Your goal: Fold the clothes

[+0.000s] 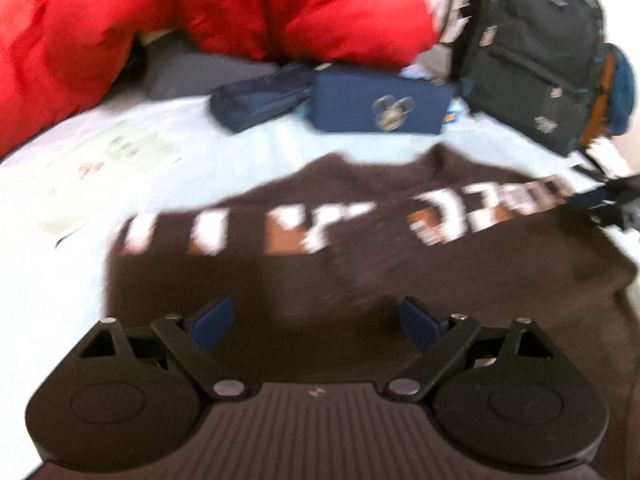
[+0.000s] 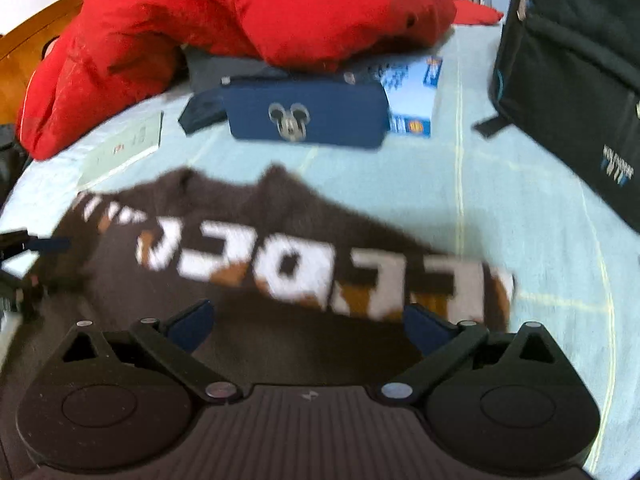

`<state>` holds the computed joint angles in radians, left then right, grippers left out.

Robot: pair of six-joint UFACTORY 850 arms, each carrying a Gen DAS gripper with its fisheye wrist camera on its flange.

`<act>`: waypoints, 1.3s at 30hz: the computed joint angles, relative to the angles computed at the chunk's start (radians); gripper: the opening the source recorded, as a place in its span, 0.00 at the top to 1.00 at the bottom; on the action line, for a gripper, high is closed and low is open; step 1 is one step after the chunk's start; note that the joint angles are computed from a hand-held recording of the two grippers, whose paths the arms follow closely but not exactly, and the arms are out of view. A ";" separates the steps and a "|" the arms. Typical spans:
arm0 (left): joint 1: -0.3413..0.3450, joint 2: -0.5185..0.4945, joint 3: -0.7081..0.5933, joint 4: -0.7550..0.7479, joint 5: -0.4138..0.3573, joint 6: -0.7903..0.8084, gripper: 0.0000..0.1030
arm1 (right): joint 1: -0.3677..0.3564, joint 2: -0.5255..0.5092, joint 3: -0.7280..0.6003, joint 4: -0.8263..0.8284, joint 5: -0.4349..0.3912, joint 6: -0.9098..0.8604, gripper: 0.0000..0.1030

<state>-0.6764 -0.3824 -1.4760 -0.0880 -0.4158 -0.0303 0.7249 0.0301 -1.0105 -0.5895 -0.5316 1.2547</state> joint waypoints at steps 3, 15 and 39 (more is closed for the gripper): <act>0.007 0.022 0.052 0.002 0.025 0.032 0.12 | 0.011 0.016 0.047 -0.053 0.012 0.044 0.00; -0.038 0.079 0.121 0.173 0.083 -0.060 0.12 | 0.149 -0.012 0.012 -0.286 -0.125 0.267 0.00; -0.063 0.288 0.406 -0.146 0.153 0.308 0.10 | 0.423 0.002 0.063 -0.332 -0.171 0.318 0.00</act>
<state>-0.7393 -0.0942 -1.0703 -0.2337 -0.2633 0.2777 1.1478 0.0325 -0.9479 -0.9217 -0.7026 1.5724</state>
